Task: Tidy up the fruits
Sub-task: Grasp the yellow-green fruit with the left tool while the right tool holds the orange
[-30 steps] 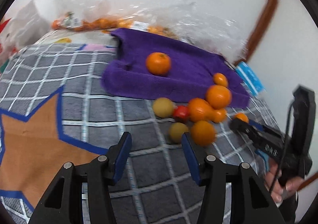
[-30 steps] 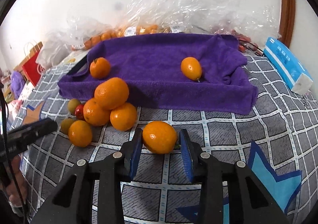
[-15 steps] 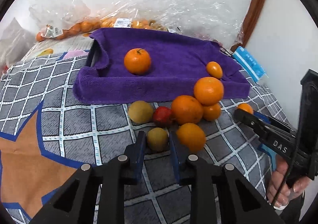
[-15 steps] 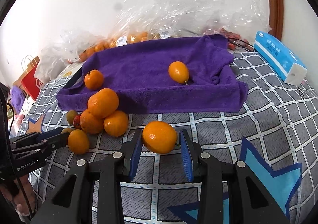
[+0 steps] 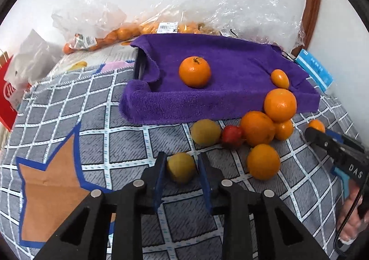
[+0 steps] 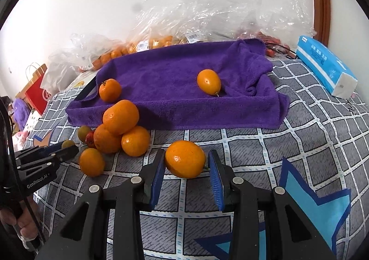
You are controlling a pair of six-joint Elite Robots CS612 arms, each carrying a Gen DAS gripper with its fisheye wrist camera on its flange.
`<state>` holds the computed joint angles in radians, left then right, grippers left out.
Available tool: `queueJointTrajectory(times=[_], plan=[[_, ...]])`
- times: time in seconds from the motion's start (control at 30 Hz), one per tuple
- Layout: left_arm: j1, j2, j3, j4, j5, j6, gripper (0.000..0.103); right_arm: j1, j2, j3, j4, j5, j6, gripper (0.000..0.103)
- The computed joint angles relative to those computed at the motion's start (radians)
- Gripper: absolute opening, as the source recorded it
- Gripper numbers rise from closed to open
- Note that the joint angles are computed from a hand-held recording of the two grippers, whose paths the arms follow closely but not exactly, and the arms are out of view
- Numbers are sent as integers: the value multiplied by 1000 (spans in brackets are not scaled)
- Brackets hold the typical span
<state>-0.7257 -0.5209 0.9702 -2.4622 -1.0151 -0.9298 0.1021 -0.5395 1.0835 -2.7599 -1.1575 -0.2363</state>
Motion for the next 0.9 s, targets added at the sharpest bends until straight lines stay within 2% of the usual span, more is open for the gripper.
queueJointTrajectory(times=[0.53,0.6,0.67,0.7,0.9], plan=[[3,-2,14,-47,-17,-9,28,0,4,-11,27,10,-20,37],[5,-8,35,-95,-32,-11,22,0,4,-13,31,10,-21,37],[11,-17,75,-205,-69,-9,22,0,5,-13,31,10,-20,37],[11,-20,85,-227,-69,-16,22,0,5,-12,29,12,-19,37],[0,-20,83,-225,-20,-16,22,0,4,-9,18,14,-18,37]])
